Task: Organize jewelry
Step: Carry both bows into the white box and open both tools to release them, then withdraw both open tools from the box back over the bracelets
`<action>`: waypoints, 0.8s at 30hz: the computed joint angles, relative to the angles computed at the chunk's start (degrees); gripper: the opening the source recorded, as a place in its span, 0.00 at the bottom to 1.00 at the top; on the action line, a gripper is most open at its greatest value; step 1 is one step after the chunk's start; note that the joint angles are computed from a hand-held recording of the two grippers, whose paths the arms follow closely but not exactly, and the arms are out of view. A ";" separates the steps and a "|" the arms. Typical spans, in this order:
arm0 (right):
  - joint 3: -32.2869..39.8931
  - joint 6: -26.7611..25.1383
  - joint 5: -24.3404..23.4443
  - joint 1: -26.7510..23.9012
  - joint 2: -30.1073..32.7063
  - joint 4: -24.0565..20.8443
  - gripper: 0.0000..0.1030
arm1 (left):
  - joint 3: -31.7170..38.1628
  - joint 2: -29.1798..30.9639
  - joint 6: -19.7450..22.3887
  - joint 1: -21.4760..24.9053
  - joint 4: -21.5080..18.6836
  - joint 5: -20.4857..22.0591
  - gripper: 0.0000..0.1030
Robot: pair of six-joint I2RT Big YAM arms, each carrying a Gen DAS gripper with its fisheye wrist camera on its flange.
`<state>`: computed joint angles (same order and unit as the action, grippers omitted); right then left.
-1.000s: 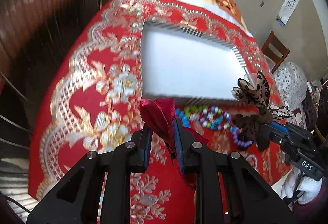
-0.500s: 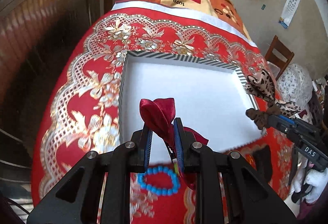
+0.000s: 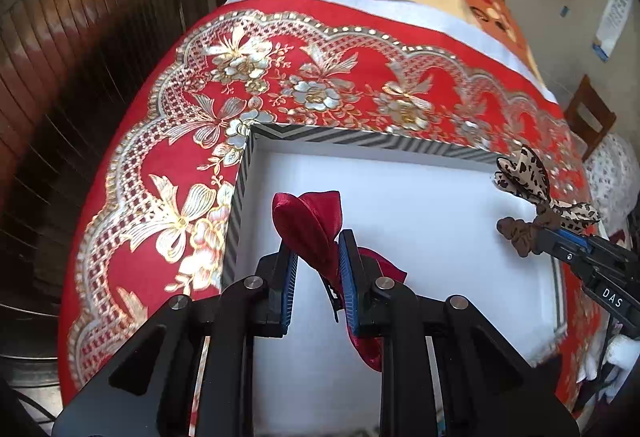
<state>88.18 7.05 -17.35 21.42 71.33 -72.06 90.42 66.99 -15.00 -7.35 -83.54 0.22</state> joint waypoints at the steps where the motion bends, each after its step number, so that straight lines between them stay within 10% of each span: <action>1: 0.41 -0.13 -0.55 -0.51 1.07 0.09 0.17 | -0.02 0.51 -0.15 0.11 0.21 -0.13 0.19; 10: 1.02 0.49 -2.06 -2.94 6.41 1.62 0.19 | 0.62 4.00 -2.42 0.14 0.73 -1.92 0.25; 14: 1.10 0.11 -0.93 -3.14 5.80 1.70 0.46 | 0.03 3.77 -2.52 0.74 2.06 -0.58 0.44; 24: -0.27 2.30 -0.97 -3.70 0.22 -0.78 0.46 | -0.02 1.09 -1.97 -0.13 1.84 -2.22 0.57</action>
